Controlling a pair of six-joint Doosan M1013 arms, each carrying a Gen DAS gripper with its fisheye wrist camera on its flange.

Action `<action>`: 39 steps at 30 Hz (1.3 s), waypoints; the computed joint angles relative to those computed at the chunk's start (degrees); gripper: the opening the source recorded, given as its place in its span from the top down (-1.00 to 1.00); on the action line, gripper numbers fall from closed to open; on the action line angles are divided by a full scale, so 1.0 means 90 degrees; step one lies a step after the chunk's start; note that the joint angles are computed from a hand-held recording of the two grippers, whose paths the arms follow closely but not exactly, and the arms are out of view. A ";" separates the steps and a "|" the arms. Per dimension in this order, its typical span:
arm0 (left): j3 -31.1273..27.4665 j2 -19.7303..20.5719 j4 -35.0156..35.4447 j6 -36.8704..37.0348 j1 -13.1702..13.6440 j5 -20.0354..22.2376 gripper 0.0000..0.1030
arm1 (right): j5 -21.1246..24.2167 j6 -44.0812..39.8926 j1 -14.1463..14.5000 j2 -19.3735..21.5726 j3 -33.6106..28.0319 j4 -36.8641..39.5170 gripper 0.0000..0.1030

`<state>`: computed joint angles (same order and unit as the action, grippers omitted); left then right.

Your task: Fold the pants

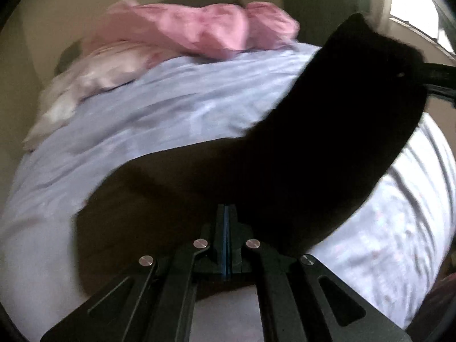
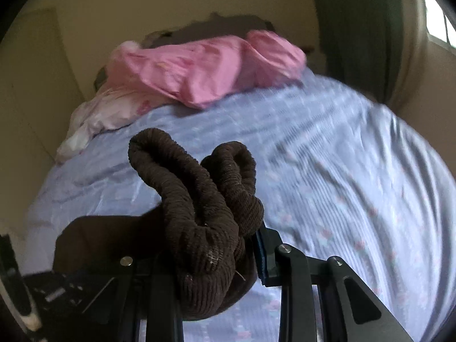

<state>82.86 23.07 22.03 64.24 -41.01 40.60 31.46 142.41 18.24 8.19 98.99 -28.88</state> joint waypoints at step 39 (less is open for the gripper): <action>0.1936 -0.1126 -0.0403 -0.1695 0.1905 -0.0793 0.80 | 0.2331 -0.0894 0.2596 0.2752 -0.3123 -0.0752 0.16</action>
